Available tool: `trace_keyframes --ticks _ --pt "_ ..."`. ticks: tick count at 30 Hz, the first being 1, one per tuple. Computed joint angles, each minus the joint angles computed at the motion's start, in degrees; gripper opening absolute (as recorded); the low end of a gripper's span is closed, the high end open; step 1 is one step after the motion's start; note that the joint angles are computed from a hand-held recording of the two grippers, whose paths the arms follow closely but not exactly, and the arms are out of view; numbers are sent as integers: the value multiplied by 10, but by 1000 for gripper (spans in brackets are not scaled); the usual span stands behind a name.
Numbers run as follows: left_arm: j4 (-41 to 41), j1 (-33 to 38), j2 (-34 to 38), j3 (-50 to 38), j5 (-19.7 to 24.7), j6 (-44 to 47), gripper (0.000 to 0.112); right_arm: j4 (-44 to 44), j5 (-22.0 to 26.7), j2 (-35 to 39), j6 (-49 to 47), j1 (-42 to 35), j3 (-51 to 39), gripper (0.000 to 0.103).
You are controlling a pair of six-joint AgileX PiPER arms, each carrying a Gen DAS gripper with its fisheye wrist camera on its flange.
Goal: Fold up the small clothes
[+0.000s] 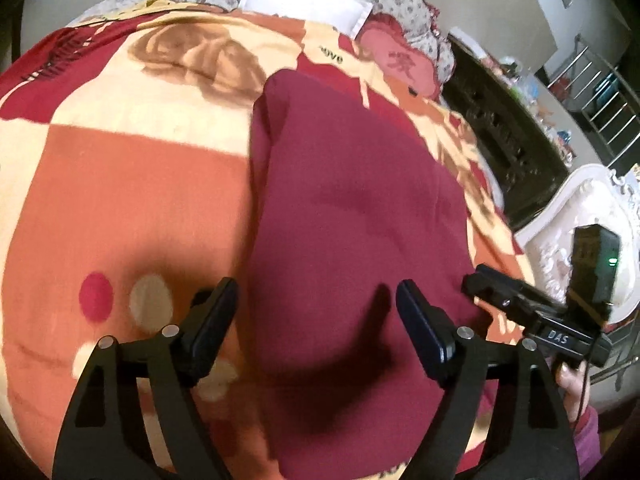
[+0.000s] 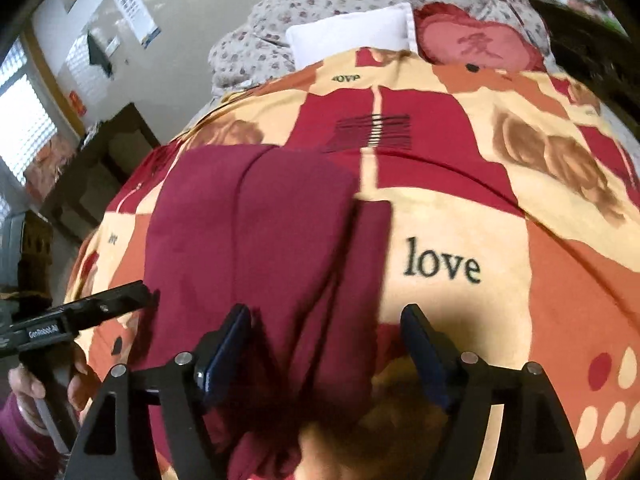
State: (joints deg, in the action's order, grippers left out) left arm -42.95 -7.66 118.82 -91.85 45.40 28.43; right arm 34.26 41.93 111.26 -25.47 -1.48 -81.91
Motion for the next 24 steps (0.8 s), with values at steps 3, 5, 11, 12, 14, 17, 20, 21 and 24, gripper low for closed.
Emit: trace_keyframes --ticks 3,5,11,12,14,17,20,21,24 --pt "-9 1 40 -49 37 -1 81 47 35 44 -35 -16 -36 78" --pt "-13 1 66 -79 59 -6 83 99 60 74 -72 -25 -53 78" --pt "-46 1 121 -134 100 1 85 237 75 101 -166 -35 -31 79" --pt "-47 1 125 -141 106 5 84 251 86 106 -170 -37 -34 75" --pt "-48 0 112 -125 98 26 77 236 80 99 -160 -23 -33 71" --pt "-61 8 78 -90 100 59 63 236 76 66 -164 -6 -17 66" --pt "-72 28 30 -52 120 79 59 243 90 32 -155 1 -6 64" --pt "-70 33 12 -34 122 83 59 244 94 20 -149 8 -1 63" --pt "-42 56 -52 28 134 87 59 266 111 -16 -141 31 26 63"
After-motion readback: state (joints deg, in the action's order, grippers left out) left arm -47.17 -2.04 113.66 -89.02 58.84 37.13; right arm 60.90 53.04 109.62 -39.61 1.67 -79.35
